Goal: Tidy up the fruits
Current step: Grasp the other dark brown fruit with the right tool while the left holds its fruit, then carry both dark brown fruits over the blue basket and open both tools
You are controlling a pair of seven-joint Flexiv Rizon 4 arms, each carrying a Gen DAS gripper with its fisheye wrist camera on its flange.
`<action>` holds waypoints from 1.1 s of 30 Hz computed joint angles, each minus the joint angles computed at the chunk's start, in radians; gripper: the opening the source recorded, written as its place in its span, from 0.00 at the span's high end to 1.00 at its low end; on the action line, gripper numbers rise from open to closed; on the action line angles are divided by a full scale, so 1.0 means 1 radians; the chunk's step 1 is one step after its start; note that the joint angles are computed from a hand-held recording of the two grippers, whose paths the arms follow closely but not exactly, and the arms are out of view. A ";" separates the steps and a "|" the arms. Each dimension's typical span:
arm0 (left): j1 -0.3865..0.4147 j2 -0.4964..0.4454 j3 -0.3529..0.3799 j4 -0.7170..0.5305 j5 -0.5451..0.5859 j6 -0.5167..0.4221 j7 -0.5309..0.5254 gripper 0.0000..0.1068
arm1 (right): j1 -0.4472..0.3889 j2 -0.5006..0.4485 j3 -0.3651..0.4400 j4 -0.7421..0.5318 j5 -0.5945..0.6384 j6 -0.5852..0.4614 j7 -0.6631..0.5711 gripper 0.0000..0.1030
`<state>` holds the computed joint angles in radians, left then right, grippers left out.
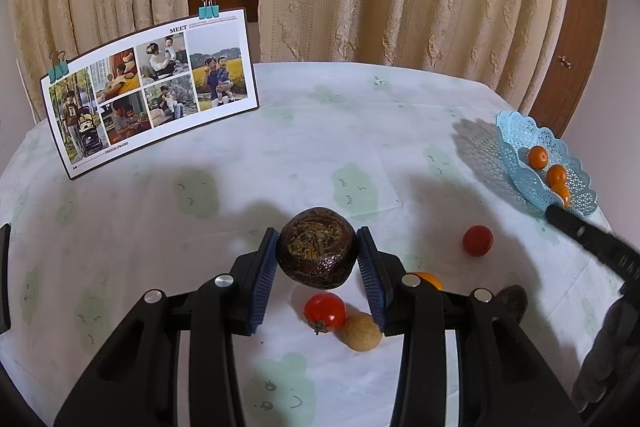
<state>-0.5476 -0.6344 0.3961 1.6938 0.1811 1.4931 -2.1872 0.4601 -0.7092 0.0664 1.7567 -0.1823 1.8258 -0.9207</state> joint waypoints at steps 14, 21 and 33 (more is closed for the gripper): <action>-0.007 0.007 0.010 0.005 0.006 0.007 -0.013 0.62 | 0.132 -0.005 -0.084 0.042 -0.088 -0.126 -0.067 0.56; -0.007 0.008 0.009 0.006 0.008 0.006 -0.014 0.62 | 0.148 0.013 -0.111 0.067 -0.068 -0.089 -0.079 0.63; -0.017 0.002 0.012 -0.011 0.024 -0.011 -0.020 0.62 | 0.236 0.053 -0.328 0.075 0.153 0.038 -0.079 0.63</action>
<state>-0.5644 -0.6322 0.4083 1.6828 0.2052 1.4817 -2.2069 0.6962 -0.6562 -0.2613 1.8319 -0.0295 1.8640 -0.9996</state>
